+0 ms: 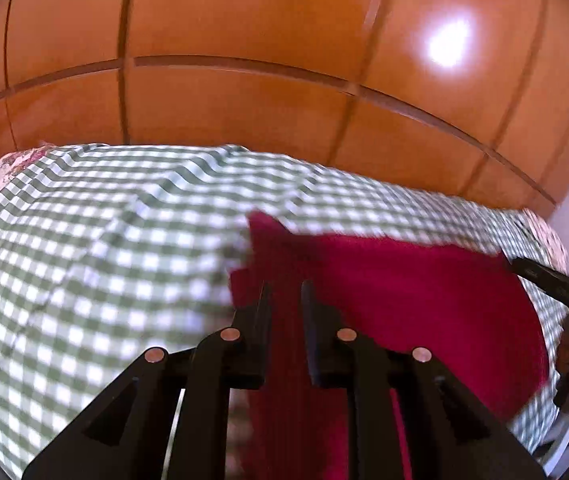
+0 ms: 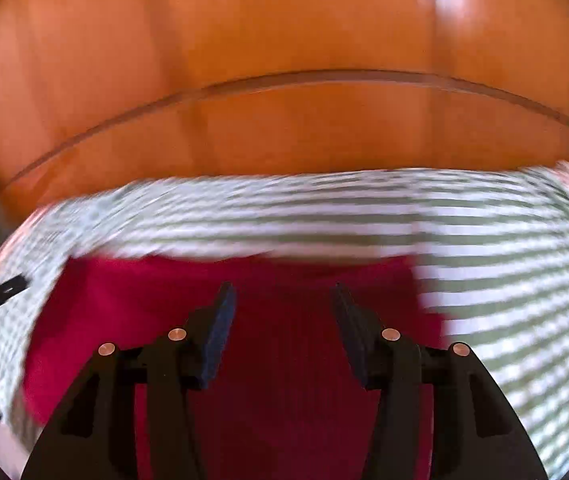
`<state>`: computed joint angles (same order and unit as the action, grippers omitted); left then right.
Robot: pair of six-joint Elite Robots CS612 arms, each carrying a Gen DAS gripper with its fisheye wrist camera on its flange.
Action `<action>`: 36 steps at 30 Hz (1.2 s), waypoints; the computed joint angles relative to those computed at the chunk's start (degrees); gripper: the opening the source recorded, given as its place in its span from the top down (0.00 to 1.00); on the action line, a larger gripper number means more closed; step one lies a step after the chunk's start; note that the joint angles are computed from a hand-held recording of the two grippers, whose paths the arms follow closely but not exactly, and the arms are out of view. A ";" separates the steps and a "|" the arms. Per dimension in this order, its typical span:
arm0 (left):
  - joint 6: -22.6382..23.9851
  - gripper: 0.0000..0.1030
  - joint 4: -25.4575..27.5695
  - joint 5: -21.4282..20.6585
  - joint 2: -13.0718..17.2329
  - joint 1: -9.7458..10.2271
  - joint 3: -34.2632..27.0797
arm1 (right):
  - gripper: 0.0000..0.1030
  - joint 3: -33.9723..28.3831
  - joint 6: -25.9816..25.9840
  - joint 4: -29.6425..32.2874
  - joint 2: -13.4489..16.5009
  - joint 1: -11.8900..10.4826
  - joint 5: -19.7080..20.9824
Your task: Fold small clothes
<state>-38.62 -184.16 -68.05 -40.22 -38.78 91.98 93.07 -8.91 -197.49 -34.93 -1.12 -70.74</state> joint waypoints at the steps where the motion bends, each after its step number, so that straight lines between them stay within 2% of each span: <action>1: 0.70 0.87 -0.20 -1.54 -0.11 -0.45 0.62 | 0.52 -0.35 -1.15 1.43 -0.04 0.59 0.48; 3: 1.47 0.84 2.38 -2.17 0.04 -1.06 0.65 | 0.52 -2.99 -4.32 7.72 0.87 2.70 1.11; 4: 1.30 0.88 6.57 -0.73 0.28 -1.51 0.10 | 0.52 -4.41 -4.50 9.65 1.53 3.49 -0.21; 5: 0.15 0.90 9.63 -0.88 0.58 -1.45 -0.41 | 0.52 -6.24 -4.73 11.82 2.47 4.47 -3.11; 6: -1.18 0.90 10.37 -1.39 0.68 -1.28 -0.37 | 0.51 -9.02 -4.39 15.32 3.95 5.64 -7.78; 7: -2.36 0.90 8.72 -2.00 0.40 -1.17 0.65 | 0.48 -10.43 -3.51 16.43 4.97 6.14 -10.05; 9: -3.47 0.88 3.25 -2.26 -0.48 -1.14 3.17 | 0.46 -10.73 -2.33 13.56 5.88 6.11 -9.71; 10: -4.47 0.81 1.48 -1.87 -1.19 -1.16 4.59 | 0.46 -10.22 -2.00 13.17 5.58 6.13 -9.65; 14: -6.20 0.80 -3.79 -1.58 -3.11 -1.49 9.41 | 0.45 -6.07 -2.31 10.03 3.19 5.45 -8.49; 16: -6.24 0.77 -6.25 -2.46 -3.79 -2.01 11.48 | 0.45 -2.73 -3.00 6.76 1.59 4.84 -6.44; 18: -6.55 0.73 -9.13 -4.04 -3.72 -2.54 12.94 | 0.45 1.31 -3.59 3.74 -0.08 3.93 -2.52; 20: -6.09 0.72 -10.03 -3.99 -3.51 -3.45 13.36 | 0.45 4.54 -4.34 1.28 -1.12 3.42 -0.43; 21: -5.40 0.70 -9.37 -4.05 -3.54 -3.71 13.22 | 0.44 6.03 -4.87 0.29 -1.59 3.16 0.51; 22: -4.36 0.68 -6.32 -2.74 -3.58 -4.38 12.81 | 0.45 7.95 -5.48 -0.95 -2.13 2.94 1.53; 23: -4.28 0.69 -1.01 -0.97 -3.68 -4.88 12.03 | 0.44 9.29 -6.04 -1.64 -2.40 2.84 2.00; 24: -4.65 0.69 2.45 -1.31 -3.53 -4.82 11.34 | 0.44 11.02 -6.83 -2.32 -2.68 2.70 2.43; 25: -6.76 0.71 5.99 -3.09 -3.11 -4.38 10.60 | 0.41 11.92 -7.44 -2.40 -2.64 2.76 1.95; 26: -8.46 0.72 7.13 -3.61 -3.22 -4.34 10.57 | 0.38 12.59 -8.20 -2.11 -2.42 2.98 0.18; 27: -8.88 0.73 5.87 -3.29 -3.28 -4.52 10.98 | 0.38 12.97 -8.01 -2.82 -1.85 3.27 -2.86; 29: -7.64 0.73 0.83 -1.71 -3.91 -5.47 12.38 | 0.38 14.01 -7.28 -4.92 -1.43 2.89 -3.52; 32: -3.72 0.72 -5.59 -0.34 -4.21 -6.69 12.82 | 0.38 16.32 -5.26 -7.15 -2.67 1.86 -0.78; 34: -0.05 0.71 -7.65 0.07 -3.83 -7.30 11.67 | 0.38 17.55 -3.76 -9.49 -3.29 1.21 -1.11; 36: 3.26 0.71 -7.24 -1.36 -2.87 -7.53 9.22 | 0.38 18.42 -1.34 -11.12 -3.71 -0.03 -0.63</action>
<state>-35.35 -191.40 -69.41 -43.09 -46.30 101.19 111.50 -10.25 -208.62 -38.64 -1.15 -71.37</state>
